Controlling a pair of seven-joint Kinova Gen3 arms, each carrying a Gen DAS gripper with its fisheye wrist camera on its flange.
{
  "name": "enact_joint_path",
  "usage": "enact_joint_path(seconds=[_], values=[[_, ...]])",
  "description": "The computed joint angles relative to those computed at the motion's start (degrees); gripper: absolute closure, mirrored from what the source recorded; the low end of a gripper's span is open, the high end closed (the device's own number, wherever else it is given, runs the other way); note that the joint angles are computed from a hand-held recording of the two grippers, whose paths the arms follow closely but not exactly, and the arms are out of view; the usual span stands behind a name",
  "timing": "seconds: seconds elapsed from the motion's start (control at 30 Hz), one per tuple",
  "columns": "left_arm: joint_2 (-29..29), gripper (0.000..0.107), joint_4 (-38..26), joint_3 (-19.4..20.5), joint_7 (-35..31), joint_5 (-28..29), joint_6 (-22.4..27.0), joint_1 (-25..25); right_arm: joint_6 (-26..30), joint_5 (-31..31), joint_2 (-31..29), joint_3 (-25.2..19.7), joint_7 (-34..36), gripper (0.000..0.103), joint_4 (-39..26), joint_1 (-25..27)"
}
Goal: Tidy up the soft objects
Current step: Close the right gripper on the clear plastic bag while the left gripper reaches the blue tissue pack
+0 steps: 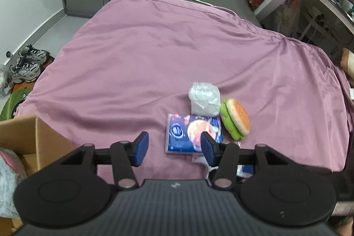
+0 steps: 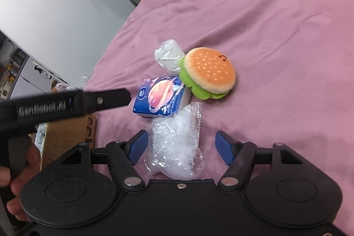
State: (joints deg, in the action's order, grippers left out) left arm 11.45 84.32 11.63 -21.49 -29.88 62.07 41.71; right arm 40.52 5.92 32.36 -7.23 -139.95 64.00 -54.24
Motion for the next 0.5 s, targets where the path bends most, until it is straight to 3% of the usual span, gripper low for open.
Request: enact_joint_path(seconds=[0.03, 0.1, 0.2, 0.5], values=[[0.3, 0.056, -0.2, 0.0, -0.1, -0.3, 0.1, 0.1, -0.4, -0.3, 0.0, -0.5, 0.7, 0.063, 0.2, 0.4], [1.0, 0.056, -0.5, -0.1, -0.2, -0.1, -0.1, 0.1, -1.1, -2.2, -0.1, -1.9, 2.4, 0.068, 0.8, 2.1], [1.5, 0.054, -0.7, -0.5, -0.2, 0.3, -0.7, 0.2, -1.3, -3.0, -1.4, -1.7, 3.1, 0.072, 2.3, 2.6], [2.5, 0.049, 0.6, -2.0, 4.2, 0.0, -3.8, 1.0, -1.9, 2.2, -7.4, 1.5, -5.1, 0.072, 10.1, 1.2]])
